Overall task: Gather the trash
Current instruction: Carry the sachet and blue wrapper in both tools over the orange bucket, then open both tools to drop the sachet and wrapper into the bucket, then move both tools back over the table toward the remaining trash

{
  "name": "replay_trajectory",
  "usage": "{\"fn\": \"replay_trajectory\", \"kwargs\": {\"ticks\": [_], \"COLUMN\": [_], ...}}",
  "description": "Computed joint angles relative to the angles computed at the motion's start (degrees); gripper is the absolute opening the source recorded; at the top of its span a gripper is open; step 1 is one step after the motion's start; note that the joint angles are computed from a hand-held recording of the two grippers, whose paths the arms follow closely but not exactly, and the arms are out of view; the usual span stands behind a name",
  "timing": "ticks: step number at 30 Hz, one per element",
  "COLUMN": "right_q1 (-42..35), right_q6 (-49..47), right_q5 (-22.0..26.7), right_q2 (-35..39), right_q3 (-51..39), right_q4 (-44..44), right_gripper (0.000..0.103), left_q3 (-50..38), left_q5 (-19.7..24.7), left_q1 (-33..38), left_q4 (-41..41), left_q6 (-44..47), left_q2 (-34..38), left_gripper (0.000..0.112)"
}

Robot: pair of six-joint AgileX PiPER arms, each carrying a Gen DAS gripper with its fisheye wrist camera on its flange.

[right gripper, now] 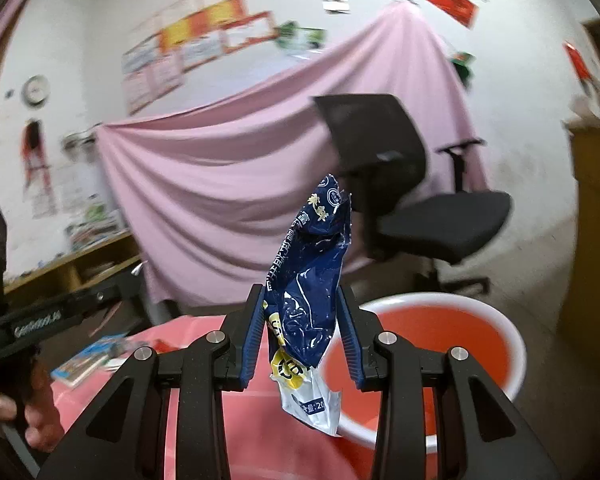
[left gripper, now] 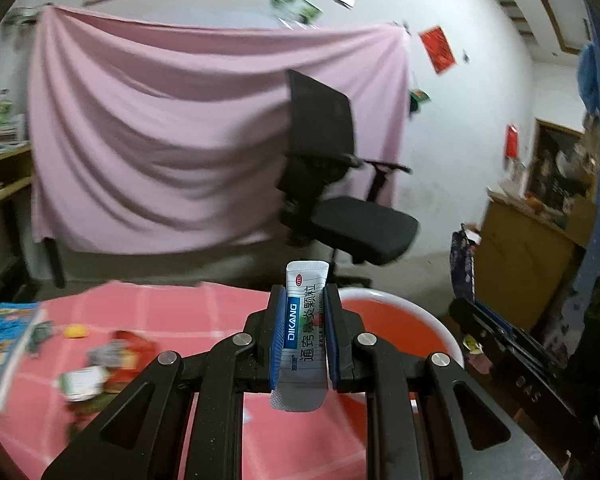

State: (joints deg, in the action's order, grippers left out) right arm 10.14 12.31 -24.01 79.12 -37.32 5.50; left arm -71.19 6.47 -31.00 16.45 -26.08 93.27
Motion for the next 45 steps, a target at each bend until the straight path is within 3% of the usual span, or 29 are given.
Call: {"fn": "replay_trajectory", "kwargs": {"ticks": [4, 11, 14, 21, 24, 26, 28, 32, 36, 42, 45], "right_q1": [-5.5, -13.0, -14.9, -17.9, -18.4, -18.6, -18.6, -18.2, -18.1, -15.7, -13.7], "right_q6": [6.8, 29.1, 39.1, 52.7, 56.8, 57.9, 57.2, 54.6, 48.4, 38.7, 32.0], "right_q5": [1.0, 5.6, 6.5, 6.1, 6.6, 6.8, 6.7, 7.2, 6.8, 5.4, 4.4], "right_q2": [2.9, 8.8, 10.7, 12.6, 13.3, 13.4, 13.1, 12.5, 11.7, 8.6, 6.9], "right_q3": [-0.9, -4.5, -5.5, -5.7, -6.2, -6.3, -5.9, -5.4, -4.9, -3.6, -2.6], "right_q4": [-5.9, -29.2, -38.7, -50.6, -54.4, -55.4, -54.6, -51.9, -46.0, -36.7, -29.7], "right_gripper": [0.033, 0.033, 0.033, 0.037, 0.038, 0.040, 0.049, 0.050, 0.050, 0.050, 0.054], "left_q3": [-8.1, -29.2, -38.1, -61.4, -64.3, -63.0, -59.9, -56.1, -46.4, -31.9, -25.2], "left_q5": [2.8, 16.1, 22.4, 36.4, 39.7, 39.8, 38.0, 35.7, 28.7, 21.5, 18.8], "left_q1": [-2.1, -3.0, -3.0, -1.9, -1.7, -1.2, -0.8, -0.5, -0.3, -0.2, 0.1], "left_q4": [-13.6, -29.9, -30.5, -32.5, -32.4, -33.1, -34.2, -33.5, -30.8, -17.7, -8.8], "left_q6": [14.4, 27.6, 26.8, 23.6, 21.6, 21.7, 22.2, 21.3, 20.5, 12.1, 5.0], "left_q2": [7.9, 24.1, 30.2, 44.1, 45.2, 44.6, 43.1, 40.9, 34.6, 23.5, 18.0], "left_gripper": [0.015, 0.015, 0.015, 0.016, 0.017, 0.032, 0.040, 0.040, 0.040, 0.041, 0.049]}}
